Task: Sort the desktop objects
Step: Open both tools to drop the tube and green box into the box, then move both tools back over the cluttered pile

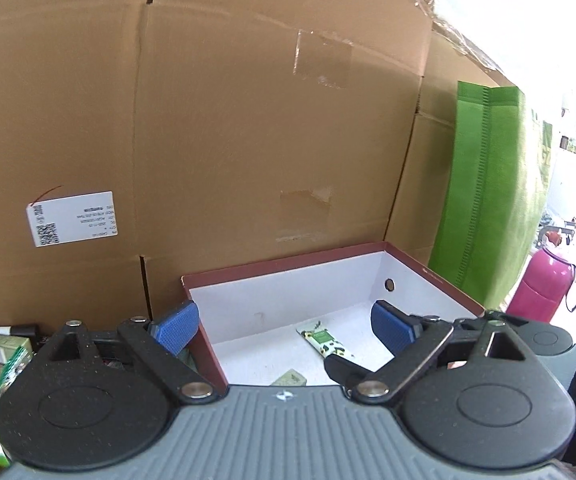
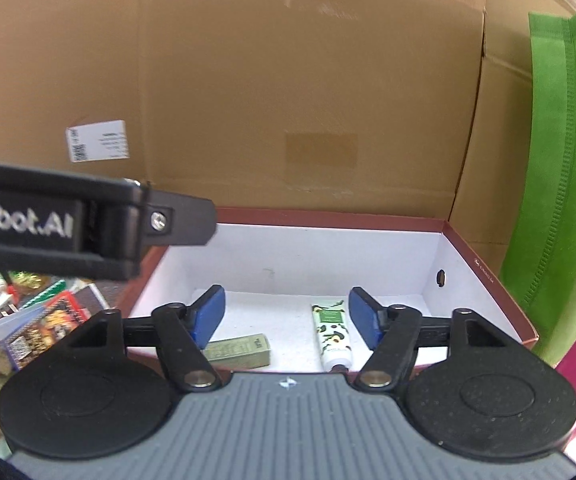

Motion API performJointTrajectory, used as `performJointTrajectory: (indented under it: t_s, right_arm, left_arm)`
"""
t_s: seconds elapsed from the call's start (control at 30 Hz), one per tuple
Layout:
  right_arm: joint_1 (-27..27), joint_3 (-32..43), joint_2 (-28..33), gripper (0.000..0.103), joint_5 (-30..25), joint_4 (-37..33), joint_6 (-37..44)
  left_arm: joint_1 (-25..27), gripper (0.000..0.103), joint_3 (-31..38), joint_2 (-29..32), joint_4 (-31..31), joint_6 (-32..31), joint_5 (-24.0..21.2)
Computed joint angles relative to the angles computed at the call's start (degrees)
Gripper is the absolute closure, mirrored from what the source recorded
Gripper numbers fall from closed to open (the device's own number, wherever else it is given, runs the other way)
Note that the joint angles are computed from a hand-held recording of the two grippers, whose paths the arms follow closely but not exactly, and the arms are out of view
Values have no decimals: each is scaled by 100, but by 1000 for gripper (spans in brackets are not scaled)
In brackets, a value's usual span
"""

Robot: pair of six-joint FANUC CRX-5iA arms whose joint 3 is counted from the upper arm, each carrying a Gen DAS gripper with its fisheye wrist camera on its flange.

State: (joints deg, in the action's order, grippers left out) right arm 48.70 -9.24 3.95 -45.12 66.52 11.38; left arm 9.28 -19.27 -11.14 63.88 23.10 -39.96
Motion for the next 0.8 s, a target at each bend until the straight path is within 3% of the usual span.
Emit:
performJointTrajectory:
  t_s: [0.07,0.23,0.57,0.8]
  right_arm:
    - [69,-82,-65,25,-19,127,-97]
    - [312,-429,-328,24,-43,504,-490]
    - [1249,-1063,-817,20,-141,1074,-1100]
    - [1784,-1115,-687,19,-141,608,-900]
  left_arm:
    - [106,7,-85,-137,-45,-13,-138]
    - [486,7,-324,-483,-99,-48,-546]
    - [2113,6,-1251,-1412,141,-593,-1776]
    - [3392,6,-1825,-1931,-182,-1038,-2346]
